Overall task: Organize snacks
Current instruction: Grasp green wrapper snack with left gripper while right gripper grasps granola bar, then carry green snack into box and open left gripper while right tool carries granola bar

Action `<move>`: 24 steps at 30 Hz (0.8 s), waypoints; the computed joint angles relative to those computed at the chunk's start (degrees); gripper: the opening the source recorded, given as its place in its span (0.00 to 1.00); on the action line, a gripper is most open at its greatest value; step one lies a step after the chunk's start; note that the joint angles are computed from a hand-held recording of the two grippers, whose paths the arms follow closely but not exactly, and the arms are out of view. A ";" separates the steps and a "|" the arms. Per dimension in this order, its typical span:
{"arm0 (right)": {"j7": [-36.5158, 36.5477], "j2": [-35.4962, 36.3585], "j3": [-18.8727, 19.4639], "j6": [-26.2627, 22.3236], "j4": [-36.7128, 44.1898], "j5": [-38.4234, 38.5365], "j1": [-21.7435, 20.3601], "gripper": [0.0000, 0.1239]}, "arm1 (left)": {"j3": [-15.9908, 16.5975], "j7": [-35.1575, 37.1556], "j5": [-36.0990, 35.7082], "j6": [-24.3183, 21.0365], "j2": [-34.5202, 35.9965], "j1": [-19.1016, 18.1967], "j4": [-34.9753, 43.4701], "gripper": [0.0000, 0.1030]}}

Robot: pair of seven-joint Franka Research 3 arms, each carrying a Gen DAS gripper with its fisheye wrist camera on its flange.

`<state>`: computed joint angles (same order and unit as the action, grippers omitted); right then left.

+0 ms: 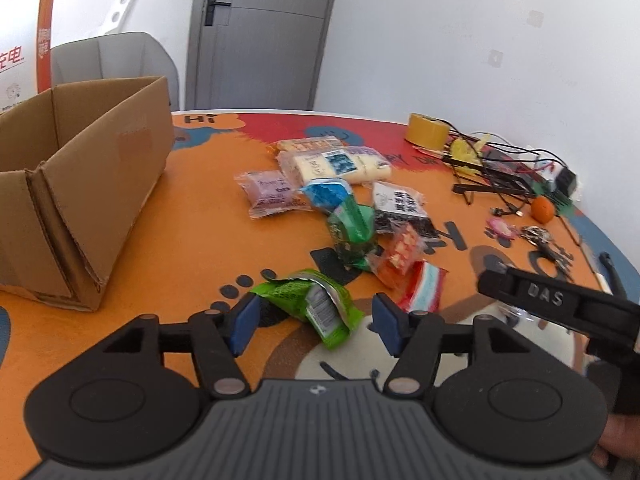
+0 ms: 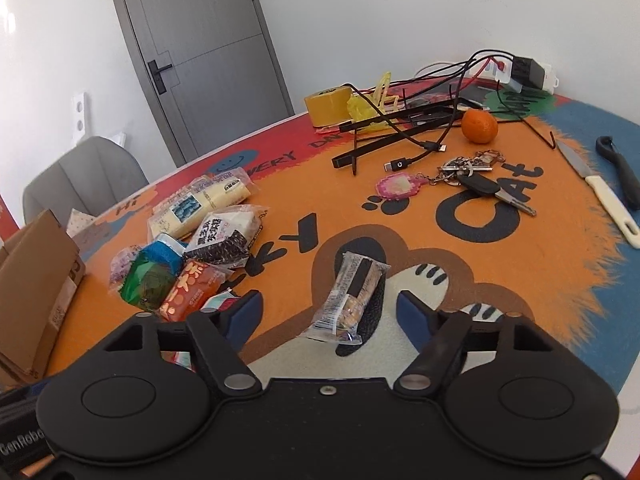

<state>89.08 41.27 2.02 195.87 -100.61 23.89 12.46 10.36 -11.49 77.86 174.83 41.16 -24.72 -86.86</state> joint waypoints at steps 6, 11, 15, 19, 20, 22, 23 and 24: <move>-0.48 0.69 -8.53 -1.26 0.82 4.53 7.83 0.27 | -1.21 6.80 -7.79 -2.07 2.24 1.05 2.35 0.59; -0.98 -0.04 -4.74 -0.29 -0.18 3.19 4.33 0.18 | 1.21 7.96 -9.45 -1.54 3.21 -0.80 3.20 0.51; -0.66 -0.72 0.10 1.12 -1.48 0.95 0.17 0.16 | 3.04 7.32 -9.42 1.44 3.24 -1.53 2.80 0.28; 0.30 -1.28 4.13 2.59 -2.76 -1.80 -3.17 0.16 | 10.01 -1.85 -4.04 3.77 2.64 -6.29 2.03 0.28; 0.49 -1.47 4.75 3.08 -3.11 -2.50 -3.63 0.16 | 10.81 -3.95 -2.24 4.09 2.38 -6.75 1.96 0.28; 1.26 -1.72 6.77 4.46 -3.80 -4.43 -5.29 0.16 | 11.68 -8.15 1.70 4.74 1.76 -7.11 1.92 0.28; 1.77 -1.86 7.68 5.16 -4.14 -5.46 -6.07 0.16 | 12.36 -10.72 4.13 4.86 1.41 -7.54 1.93 0.28; 2.18 -2.08 7.95 5.55 -4.38 -6.10 -6.22 0.16 | 13.23 -13.86 7.16 4.86 1.05 -8.20 1.99 0.28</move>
